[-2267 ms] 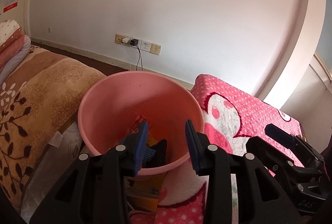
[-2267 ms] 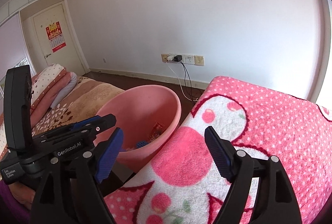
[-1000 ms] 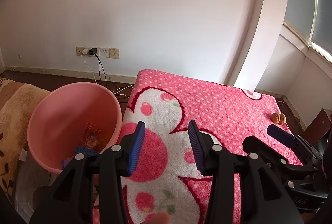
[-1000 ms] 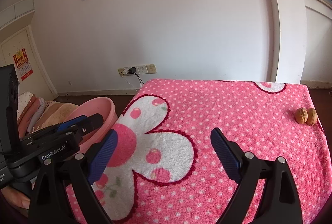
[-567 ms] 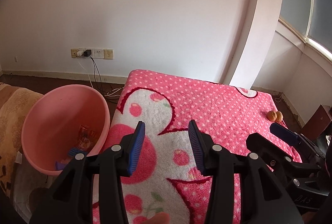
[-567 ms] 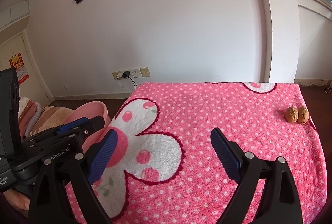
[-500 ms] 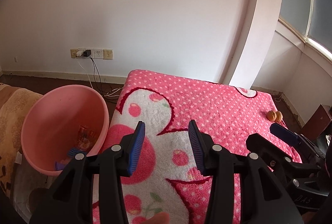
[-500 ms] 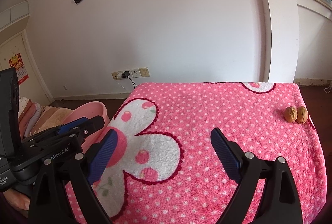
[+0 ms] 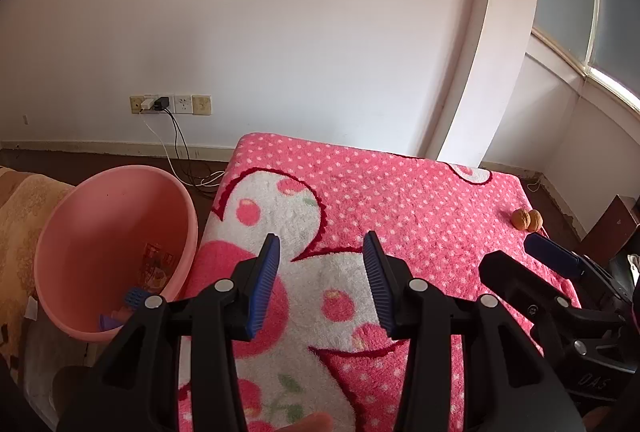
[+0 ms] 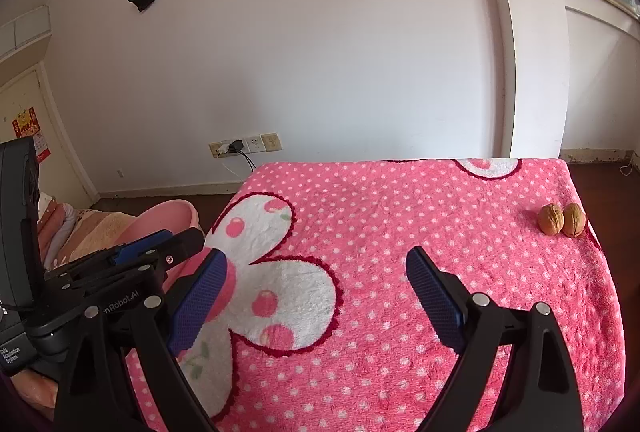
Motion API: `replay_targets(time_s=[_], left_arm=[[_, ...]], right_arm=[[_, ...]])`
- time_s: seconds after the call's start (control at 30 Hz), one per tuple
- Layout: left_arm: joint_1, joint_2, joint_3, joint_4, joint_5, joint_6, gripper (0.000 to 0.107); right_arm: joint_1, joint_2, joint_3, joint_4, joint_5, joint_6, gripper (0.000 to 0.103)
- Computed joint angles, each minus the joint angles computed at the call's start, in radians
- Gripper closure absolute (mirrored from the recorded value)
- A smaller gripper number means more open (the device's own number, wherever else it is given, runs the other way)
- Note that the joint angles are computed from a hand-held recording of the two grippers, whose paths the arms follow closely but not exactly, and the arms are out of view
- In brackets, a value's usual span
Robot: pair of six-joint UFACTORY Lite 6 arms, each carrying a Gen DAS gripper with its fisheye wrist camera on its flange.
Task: Collect trash
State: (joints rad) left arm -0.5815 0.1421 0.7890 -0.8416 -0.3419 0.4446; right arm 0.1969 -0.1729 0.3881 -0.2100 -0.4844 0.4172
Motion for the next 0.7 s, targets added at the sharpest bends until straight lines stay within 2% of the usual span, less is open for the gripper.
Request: replay_targets(time_s=[0.3,0.7], left_arm=[[-0.002,0.002,-0.001,0.041,-0.003,-0.025,0.063],[-0.022,0.019,0.022,0.007,-0.016,0.019,0.063]], right_arm=[[0.004,-0.025,-0.006,0.016,0.016,-0.010,0.014],[-0.019,-0.091,-0.042,0.026,0.020,-0.008,0.014]])
